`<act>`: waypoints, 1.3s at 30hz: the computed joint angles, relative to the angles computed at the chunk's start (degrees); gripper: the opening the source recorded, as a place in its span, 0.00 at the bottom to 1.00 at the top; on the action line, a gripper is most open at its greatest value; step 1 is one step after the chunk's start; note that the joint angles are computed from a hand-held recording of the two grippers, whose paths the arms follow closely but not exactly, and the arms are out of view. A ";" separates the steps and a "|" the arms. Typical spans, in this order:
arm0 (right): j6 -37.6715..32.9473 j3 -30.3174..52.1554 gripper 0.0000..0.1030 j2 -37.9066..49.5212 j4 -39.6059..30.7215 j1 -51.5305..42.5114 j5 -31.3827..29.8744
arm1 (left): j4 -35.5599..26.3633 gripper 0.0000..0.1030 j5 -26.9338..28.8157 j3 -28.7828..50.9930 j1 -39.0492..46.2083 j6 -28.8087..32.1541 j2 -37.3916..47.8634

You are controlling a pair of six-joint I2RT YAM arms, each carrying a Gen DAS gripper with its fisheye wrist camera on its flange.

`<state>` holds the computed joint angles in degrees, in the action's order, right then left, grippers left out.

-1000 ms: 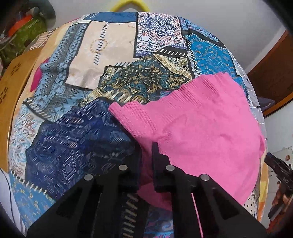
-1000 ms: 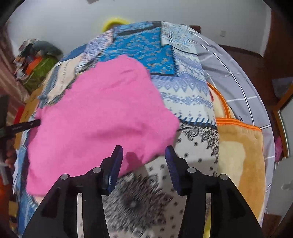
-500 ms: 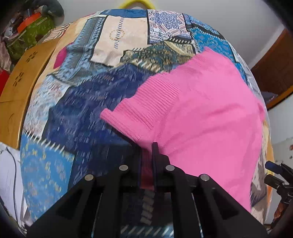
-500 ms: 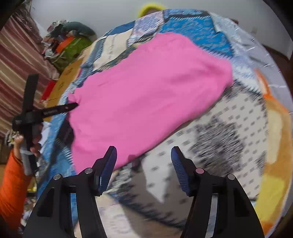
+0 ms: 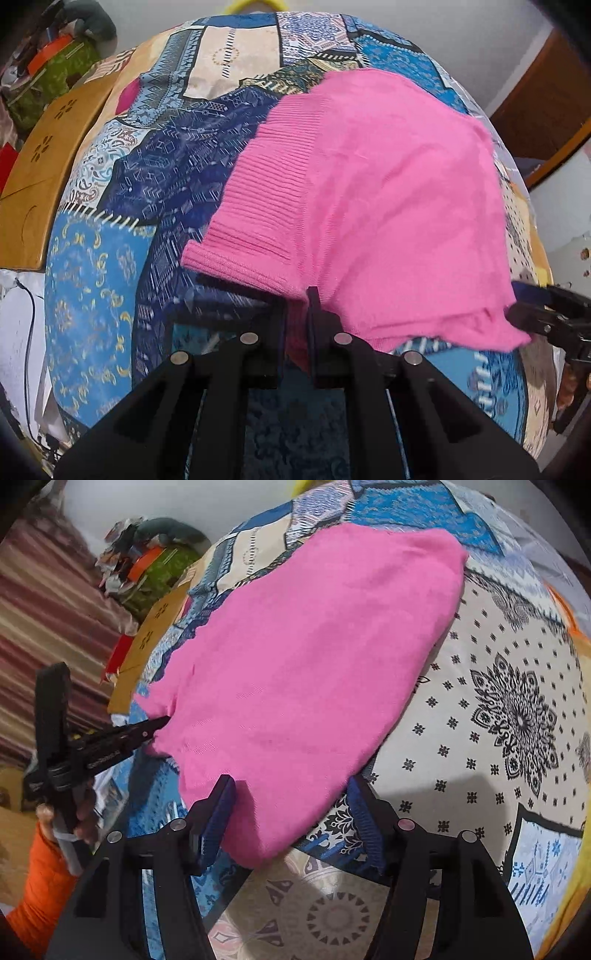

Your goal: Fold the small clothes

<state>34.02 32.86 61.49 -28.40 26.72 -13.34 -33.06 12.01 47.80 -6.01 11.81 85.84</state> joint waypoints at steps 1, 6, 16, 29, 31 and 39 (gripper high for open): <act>-0.38 0.24 0.54 0.12 -0.28 1.75 2.00 | -0.05 0.09 0.09 -0.58 -0.04 0.12 -0.63; -4.33 1.49 0.20 1.65 -0.77 3.45 2.63 | -1.00 0.09 0.64 -2.40 0.24 0.53 -3.13; -9.86 -0.62 0.09 -4.69 -6.52 0.91 4.25 | -3.99 0.09 1.44 -3.43 -0.97 0.92 -6.93; -11.32 -1.11 0.09 -9.80 -13.84 -2.45 8.94 | -4.55 0.20 -3.60 -4.57 -3.88 3.06 -13.86; -11.51 -0.87 0.09 -10.56 -15.66 -3.91 8.67 | -5.03 0.20 -3.98 -4.37 -3.06 3.91 -14.88; -9.72 3.69 0.17 -16.70 -24.30 -0.99 11.12 | -5.14 0.56 -5.39 -4.34 0.38 10.83 -20.46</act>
